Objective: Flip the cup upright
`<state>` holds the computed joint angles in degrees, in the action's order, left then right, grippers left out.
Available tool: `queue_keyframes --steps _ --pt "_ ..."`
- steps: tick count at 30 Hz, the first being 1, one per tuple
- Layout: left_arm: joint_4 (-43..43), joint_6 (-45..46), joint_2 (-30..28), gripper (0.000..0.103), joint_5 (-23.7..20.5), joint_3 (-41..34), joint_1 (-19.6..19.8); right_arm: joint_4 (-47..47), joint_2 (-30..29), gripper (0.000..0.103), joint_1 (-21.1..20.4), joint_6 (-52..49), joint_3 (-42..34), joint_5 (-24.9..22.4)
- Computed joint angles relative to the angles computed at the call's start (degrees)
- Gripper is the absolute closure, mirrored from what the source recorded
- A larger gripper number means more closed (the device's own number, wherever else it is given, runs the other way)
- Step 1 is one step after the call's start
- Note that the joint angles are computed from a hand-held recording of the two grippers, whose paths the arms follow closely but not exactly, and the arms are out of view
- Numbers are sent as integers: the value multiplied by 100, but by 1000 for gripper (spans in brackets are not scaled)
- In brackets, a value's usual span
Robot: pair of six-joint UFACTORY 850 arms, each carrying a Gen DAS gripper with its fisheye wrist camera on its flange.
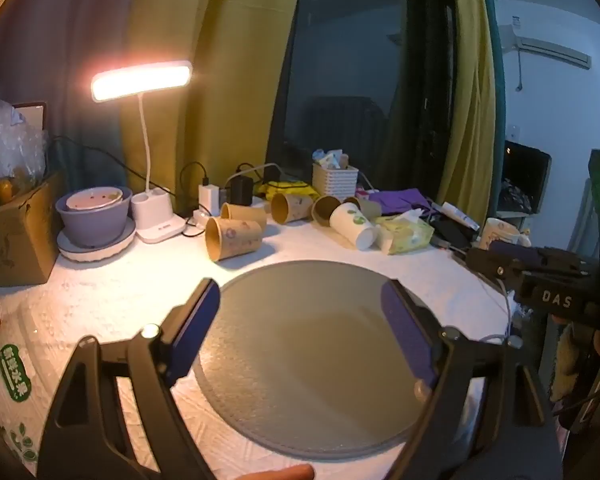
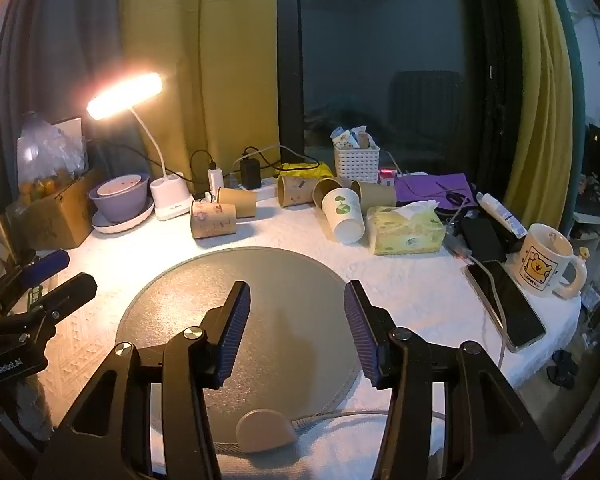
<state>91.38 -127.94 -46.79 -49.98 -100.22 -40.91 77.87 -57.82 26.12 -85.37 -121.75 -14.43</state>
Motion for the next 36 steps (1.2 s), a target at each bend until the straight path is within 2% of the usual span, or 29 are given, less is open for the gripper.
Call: queue_keyframes --steps 7,12,19,36 --pt "88 -62 22 19 -60 48 -21 388 1 51 -23 -402 55 -23" --pt "97 -48 -53 19 8 -29 -41 26 -46 51 -28 -21 -24 -10" --pt "188 -139 5 19 97 0 -10 289 45 51 -31 -288 131 -5" --pt "165 -85 33 19 139 17 -3 221 56 51 -36 -199 115 -22"
